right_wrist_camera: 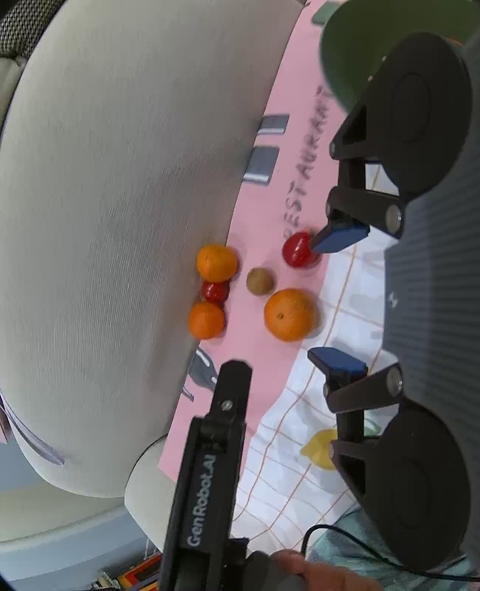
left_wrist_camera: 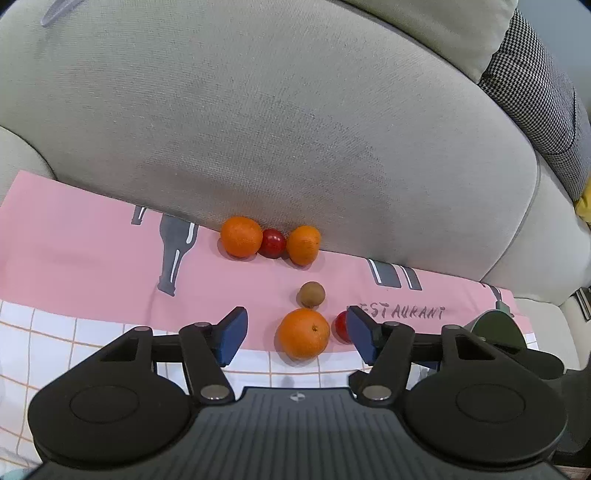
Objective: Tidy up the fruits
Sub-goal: 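Close the right tool on a mandarin while the left tool grasps another mandarin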
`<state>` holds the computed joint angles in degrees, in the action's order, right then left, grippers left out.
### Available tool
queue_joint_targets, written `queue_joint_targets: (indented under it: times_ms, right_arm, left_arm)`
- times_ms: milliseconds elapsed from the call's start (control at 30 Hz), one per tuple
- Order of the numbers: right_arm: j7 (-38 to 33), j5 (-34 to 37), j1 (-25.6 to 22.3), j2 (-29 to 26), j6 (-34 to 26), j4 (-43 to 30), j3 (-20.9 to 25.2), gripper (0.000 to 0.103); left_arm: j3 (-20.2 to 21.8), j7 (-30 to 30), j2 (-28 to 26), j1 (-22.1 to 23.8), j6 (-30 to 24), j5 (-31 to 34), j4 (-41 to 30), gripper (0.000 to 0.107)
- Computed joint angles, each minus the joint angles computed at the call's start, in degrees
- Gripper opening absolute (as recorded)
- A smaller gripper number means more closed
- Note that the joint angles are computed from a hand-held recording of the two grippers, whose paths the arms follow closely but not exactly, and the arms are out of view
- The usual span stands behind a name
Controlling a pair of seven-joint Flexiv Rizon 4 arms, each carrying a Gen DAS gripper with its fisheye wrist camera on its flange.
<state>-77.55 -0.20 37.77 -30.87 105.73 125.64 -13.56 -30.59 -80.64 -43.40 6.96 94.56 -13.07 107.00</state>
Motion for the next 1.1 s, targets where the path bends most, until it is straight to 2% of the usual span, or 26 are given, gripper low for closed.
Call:
queue_joint_targets:
  times_ms: [133,267,567,767,833,933,1067,1100]
  right_arm:
    - [0.5,-1.1,-3.4,-2.4,0.8,-2.7,3.4,0.054]
    - [0.7,-1.6,-4.6,-4.8,1.5,-5.1,4.7,0.054]
    - [2.4,-4.8,-9.6,-8.7,-0.4,-9.9,9.0,0.05]
    - [3.5,-5.7,-8.7,-10.6,-0.9,-11.4,7.7,0.05]
    - [3.4,-5.9,-8.4,-11.0,-0.6,-11.6,7.2,0.044]
    - [3.1,-6.5,-9.1,-11.1,-0.7,-12.0,7.6,0.044]
    - [2.8,-7.2,-9.6,-11.2,-0.8,-12.1,8.1,0.044]
    - [2.7,-7.3,-9.5,-11.2,-0.7,-12.1,8.0,0.044]
  left_arm:
    - [0.2,0.5,-1.1,0.0,0.4,0.4,-1.1,0.071]
    - [0.4,0.6,-2.3,0.2,0.5,0.5,-2.2,0.071]
    - [2.2,0.4,-4.0,-0.7,0.1,0.3,-4.4,0.071]
    - [3.4,1.5,-5.3,-1.5,0.5,0.7,-5.5,0.071]
    - [3.5,1.8,-5.9,-1.7,0.7,0.9,-6.0,0.071]
    - [4.0,2.0,-6.8,-2.3,0.8,0.9,-7.2,0.07]
    - [5.6,2.1,-7.6,-3.8,0.1,0.5,-9.1,0.067]
    - [7.3,1.6,-7.6,-5.2,0.2,0.1,-9.8,0.067]
